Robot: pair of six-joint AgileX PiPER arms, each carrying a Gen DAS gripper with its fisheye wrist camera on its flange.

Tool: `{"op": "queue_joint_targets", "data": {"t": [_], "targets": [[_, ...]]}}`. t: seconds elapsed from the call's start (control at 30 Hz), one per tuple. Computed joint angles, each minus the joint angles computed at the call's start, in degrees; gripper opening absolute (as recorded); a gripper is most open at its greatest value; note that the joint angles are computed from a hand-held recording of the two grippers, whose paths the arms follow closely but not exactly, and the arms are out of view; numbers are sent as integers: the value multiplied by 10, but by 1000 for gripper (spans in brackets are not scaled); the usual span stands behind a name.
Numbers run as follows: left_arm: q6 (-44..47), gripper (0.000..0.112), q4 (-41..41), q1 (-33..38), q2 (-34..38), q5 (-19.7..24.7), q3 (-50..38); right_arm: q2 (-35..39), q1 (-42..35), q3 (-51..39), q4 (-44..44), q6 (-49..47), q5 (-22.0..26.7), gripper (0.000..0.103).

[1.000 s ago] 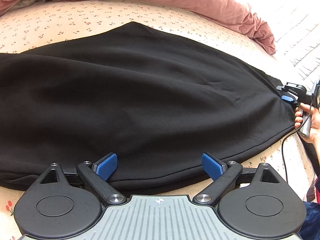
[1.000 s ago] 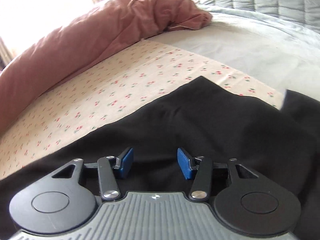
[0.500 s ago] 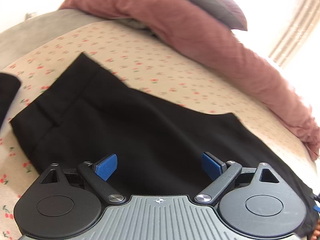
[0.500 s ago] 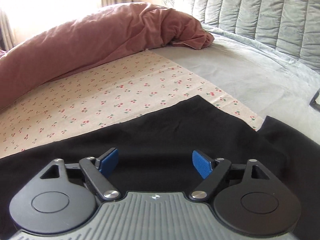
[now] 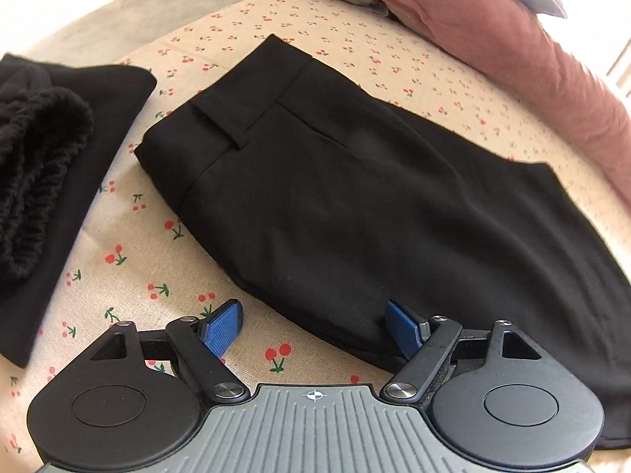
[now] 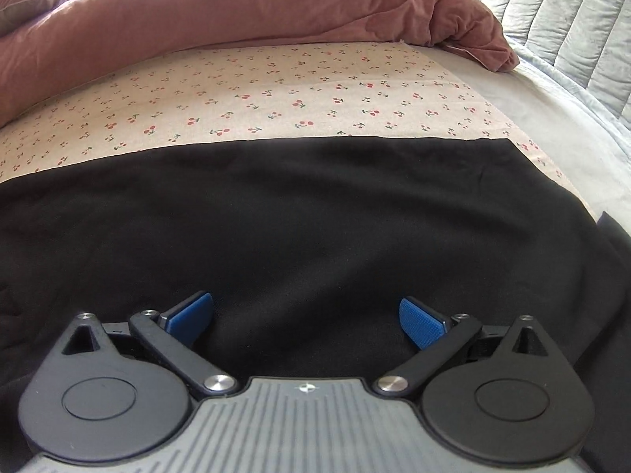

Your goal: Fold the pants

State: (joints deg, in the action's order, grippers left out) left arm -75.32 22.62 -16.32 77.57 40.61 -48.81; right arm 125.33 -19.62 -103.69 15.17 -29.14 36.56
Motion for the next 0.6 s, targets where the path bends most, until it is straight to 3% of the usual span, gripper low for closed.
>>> {"op": "queue_joint_targets", "data": {"t": [0.1, 0.13, 0.2, 0.33, 0.43, 0.47, 0.53, 0.57, 0.6], "targets": [[6, 81, -27, 76, -106, -133, 59, -6, 5, 13, -5, -5, -15, 97], [8, 81, -14, 87, -118, -153, 58, -15, 9, 29, -9, -1, -27, 97], [-11, 82, 40, 81, -101, -148, 27, -21, 16, 39, -14, 5, -39, 97], [123, 82, -27, 80, 24, -174, -68, -39, 41, 71, -4, -11, -71, 94], [182, 82, -35, 69, 120, -181, -140, -62, 59, 103, 77, -107, -76, 87], [205, 83, -43, 71, 148, -175, -160, -68, 64, 112, 100, -137, -77, 86], [226, 83, -56, 79, 212, -117, -208, -79, 76, 123, 157, -209, -68, 81], [227, 78, -73, 90, 219, -104, -203, -80, 84, 123, 164, -220, -63, 80], [213, 81, -79, 93, 205, -114, -188, -80, 92, 121, 165, -226, -59, 75]]}}
